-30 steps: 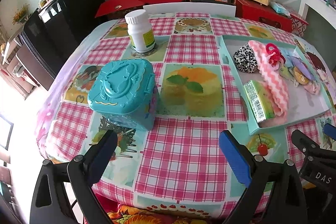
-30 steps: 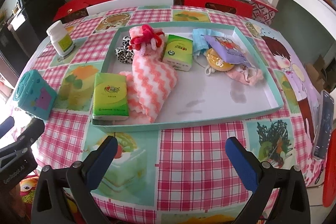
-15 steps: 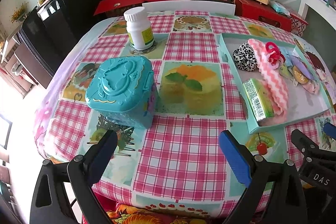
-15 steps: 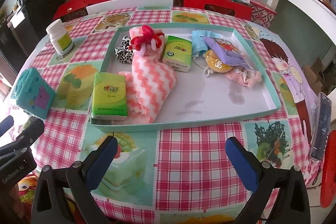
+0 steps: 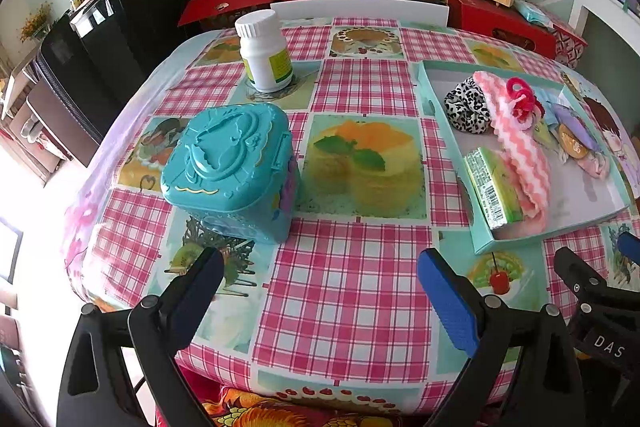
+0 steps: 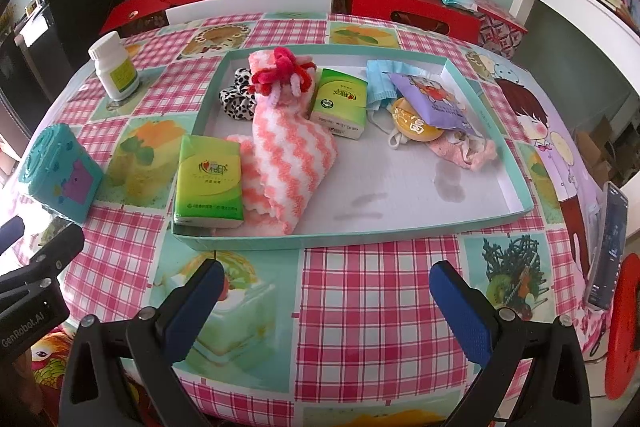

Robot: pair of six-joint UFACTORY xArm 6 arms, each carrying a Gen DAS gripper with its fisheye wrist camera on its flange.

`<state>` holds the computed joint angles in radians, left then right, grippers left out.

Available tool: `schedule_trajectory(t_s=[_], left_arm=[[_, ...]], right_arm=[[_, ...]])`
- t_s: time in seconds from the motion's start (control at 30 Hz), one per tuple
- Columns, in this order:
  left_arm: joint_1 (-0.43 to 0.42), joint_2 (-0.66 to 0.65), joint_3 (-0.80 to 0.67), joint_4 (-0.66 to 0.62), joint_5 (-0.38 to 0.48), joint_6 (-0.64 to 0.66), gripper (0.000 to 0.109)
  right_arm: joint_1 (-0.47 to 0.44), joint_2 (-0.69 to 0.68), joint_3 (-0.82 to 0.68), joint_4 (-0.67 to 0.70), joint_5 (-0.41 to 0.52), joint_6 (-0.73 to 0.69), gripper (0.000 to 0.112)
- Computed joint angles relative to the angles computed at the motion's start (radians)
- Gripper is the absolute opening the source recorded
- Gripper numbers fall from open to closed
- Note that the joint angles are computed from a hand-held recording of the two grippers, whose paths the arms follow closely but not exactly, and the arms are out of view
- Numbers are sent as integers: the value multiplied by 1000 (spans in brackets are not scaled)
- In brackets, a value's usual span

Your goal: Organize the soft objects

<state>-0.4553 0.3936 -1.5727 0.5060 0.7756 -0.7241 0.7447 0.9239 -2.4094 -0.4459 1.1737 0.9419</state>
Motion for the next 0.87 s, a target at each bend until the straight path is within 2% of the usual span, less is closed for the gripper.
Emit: schedule_trajectory(t_s=[0.87], left_arm=[[2, 2, 6, -3, -1, 3, 97]], right_arm=[[-1, -10, 24, 3, -13, 5, 103]])
